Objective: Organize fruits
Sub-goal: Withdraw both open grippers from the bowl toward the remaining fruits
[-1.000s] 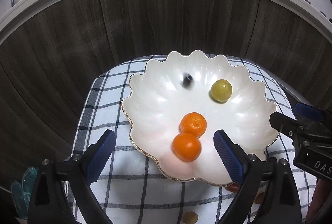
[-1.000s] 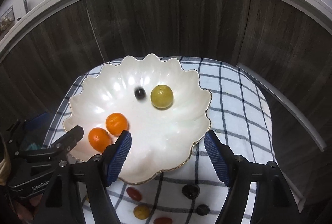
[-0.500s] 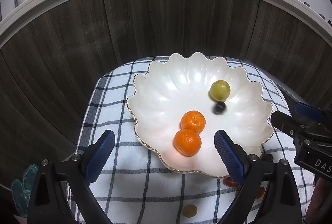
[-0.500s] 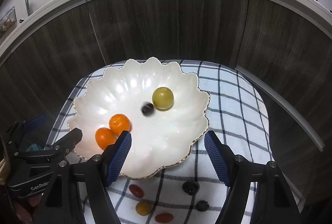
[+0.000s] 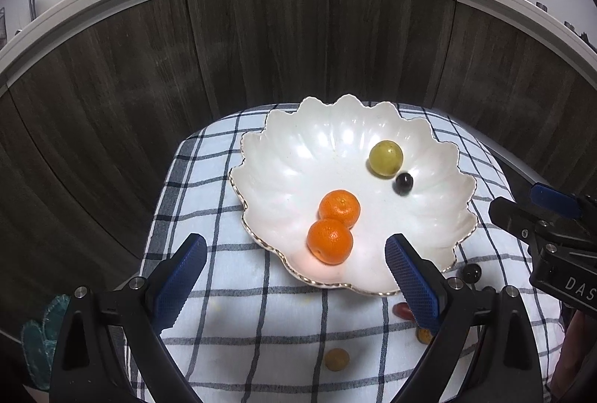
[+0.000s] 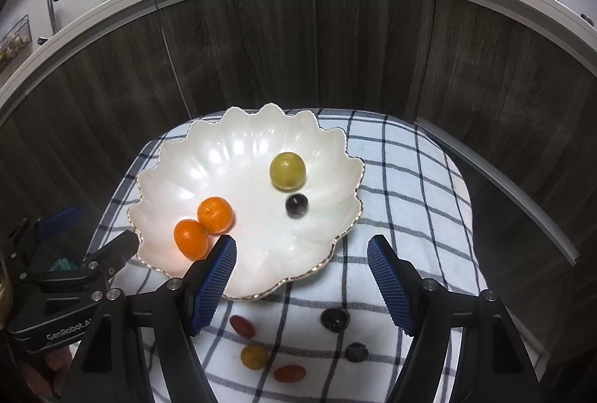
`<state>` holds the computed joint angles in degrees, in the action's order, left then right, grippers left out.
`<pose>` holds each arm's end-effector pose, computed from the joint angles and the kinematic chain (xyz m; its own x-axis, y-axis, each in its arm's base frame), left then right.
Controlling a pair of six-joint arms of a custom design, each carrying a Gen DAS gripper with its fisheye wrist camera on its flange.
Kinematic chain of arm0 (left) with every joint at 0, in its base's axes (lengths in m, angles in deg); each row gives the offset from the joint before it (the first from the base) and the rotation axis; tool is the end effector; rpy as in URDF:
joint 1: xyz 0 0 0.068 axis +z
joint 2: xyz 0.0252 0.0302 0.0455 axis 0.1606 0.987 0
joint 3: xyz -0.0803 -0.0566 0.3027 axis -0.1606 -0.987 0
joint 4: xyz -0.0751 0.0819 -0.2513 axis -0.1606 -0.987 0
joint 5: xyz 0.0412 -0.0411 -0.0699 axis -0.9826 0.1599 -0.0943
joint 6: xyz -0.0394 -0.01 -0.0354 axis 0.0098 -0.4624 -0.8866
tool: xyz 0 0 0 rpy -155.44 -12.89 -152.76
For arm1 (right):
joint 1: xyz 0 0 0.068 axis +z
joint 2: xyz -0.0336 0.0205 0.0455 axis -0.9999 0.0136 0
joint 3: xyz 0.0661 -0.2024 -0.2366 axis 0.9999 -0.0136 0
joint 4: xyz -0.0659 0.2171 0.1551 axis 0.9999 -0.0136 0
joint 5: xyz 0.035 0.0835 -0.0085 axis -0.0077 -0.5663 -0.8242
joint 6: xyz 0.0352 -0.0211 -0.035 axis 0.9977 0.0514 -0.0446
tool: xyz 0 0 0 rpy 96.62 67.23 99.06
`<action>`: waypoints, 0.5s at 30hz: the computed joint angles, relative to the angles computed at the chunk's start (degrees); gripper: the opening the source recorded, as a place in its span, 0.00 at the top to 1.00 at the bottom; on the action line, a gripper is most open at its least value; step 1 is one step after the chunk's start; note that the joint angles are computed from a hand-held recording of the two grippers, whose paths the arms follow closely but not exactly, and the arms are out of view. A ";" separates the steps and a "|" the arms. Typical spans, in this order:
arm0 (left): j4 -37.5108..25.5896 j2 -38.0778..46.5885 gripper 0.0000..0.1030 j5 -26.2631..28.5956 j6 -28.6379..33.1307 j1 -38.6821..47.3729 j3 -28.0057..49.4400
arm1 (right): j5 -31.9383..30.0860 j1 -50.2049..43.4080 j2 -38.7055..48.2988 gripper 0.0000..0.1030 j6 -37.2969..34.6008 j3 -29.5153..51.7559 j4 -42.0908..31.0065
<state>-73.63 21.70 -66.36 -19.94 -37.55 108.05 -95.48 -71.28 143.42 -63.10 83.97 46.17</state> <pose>0.2516 -0.2351 0.2210 -0.6935 -0.2457 -0.6772 -0.3555 0.9343 0.0251 0.3383 0.1161 0.2355 -0.6569 -0.3219 -0.6819 -0.4864 0.8719 0.0570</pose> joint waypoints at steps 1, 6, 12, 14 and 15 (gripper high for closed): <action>-0.23 -0.04 0.05 -0.11 -0.28 -0.30 0.03 | -0.08 -0.11 -0.27 0.28 0.00 -0.30 0.06; -0.90 -0.05 0.05 -0.56 -1.67 -1.74 -0.12 | -0.38 -0.46 -1.47 0.28 -0.05 -1.87 0.40; -0.63 0.56 0.05 -0.25 -2.60 -3.16 -0.73 | -0.30 -1.12 -3.18 0.28 -0.02 -4.73 1.66; -0.50 0.86 0.05 -0.21 -3.04 -3.70 -0.89 | -0.26 -1.40 -3.66 0.28 -0.25 -5.76 2.19; -0.39 1.01 0.05 -0.19 -3.28 -3.96 -1.02 | -0.25 -1.50 -3.83 0.28 -0.37 -6.19 2.51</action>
<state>-74.01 22.71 -66.55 -23.21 -41.51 107.03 -95.73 -72.77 139.59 -63.47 77.79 48.68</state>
